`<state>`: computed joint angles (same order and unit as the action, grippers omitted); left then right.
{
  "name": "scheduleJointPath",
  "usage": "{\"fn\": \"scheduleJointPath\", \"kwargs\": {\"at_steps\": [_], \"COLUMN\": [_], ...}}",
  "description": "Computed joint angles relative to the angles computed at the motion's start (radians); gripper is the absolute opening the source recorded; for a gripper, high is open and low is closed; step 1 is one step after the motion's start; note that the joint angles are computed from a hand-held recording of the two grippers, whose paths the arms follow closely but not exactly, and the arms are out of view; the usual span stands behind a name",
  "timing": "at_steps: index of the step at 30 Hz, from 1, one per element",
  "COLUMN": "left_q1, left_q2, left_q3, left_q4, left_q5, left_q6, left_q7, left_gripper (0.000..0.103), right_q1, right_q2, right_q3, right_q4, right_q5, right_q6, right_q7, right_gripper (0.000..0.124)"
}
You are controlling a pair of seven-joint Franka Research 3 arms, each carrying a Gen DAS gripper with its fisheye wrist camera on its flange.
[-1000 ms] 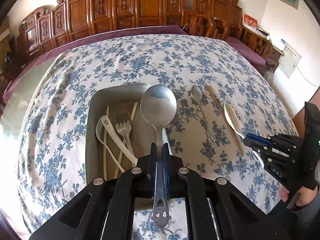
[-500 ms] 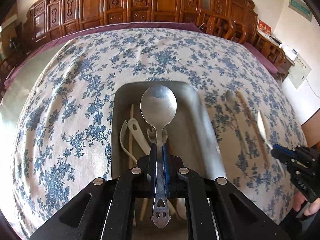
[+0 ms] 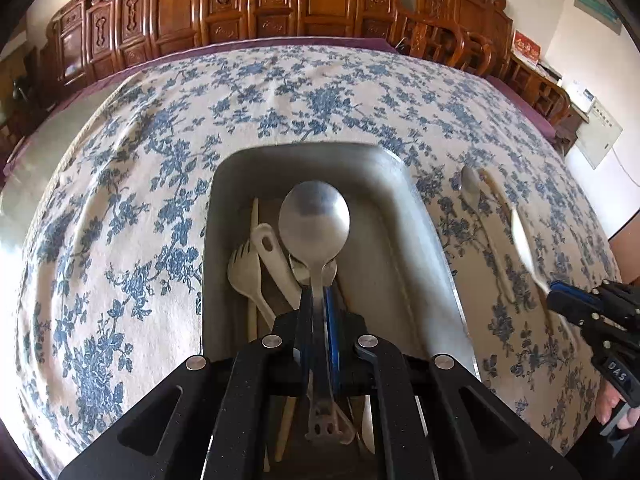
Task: Organize utensils
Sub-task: 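Carry the steel spoon into the tray and open the left gripper while the right holds its spoon, then lower the small white spoon into the tray and open the right gripper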
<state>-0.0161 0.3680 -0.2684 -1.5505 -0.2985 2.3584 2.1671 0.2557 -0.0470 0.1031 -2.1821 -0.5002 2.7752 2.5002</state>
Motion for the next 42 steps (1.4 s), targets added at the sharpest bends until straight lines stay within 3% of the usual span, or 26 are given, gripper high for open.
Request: {"fn": "scheduleJointPath", "kwargs": {"at_steps": [4,8,18,27,42], "left_q1": [0.006,0.018,0.021,0.05,0.088], "left_q2": [-0.031,-0.085,-0.103,-0.069,0.001], "left_q3": [-0.005,-0.01,0.009,0.016,0.02], "left_q4": [-0.033,-0.091,-0.08,-0.017,0.086], "left_q5": [-0.012,-0.058,-0.136,-0.151,-0.088], "left_q6": [0.031,0.085,0.112,0.11,0.092], "left_q7": [0.031,0.096,0.16,0.143,0.067], "left_gripper": [0.007,0.018,0.019,0.021,0.021], "right_q1": [0.003,0.004,0.031,0.112,0.222], "right_q2": [0.002,-0.016,0.011,0.148,0.404], "right_q3": [0.0,0.007,0.033,-0.011,-0.107], "right_q4": [0.001,-0.006,0.1,0.313,0.631], "right_q5": [0.003,-0.007,-0.041,-0.013,0.168], "right_q6": [0.004,0.006,-0.062,-0.114,-0.202], "right_q7": [0.001,0.019,0.016,-0.038,-0.136], "right_gripper": [0.009,0.009,0.009,0.009,0.009]}}
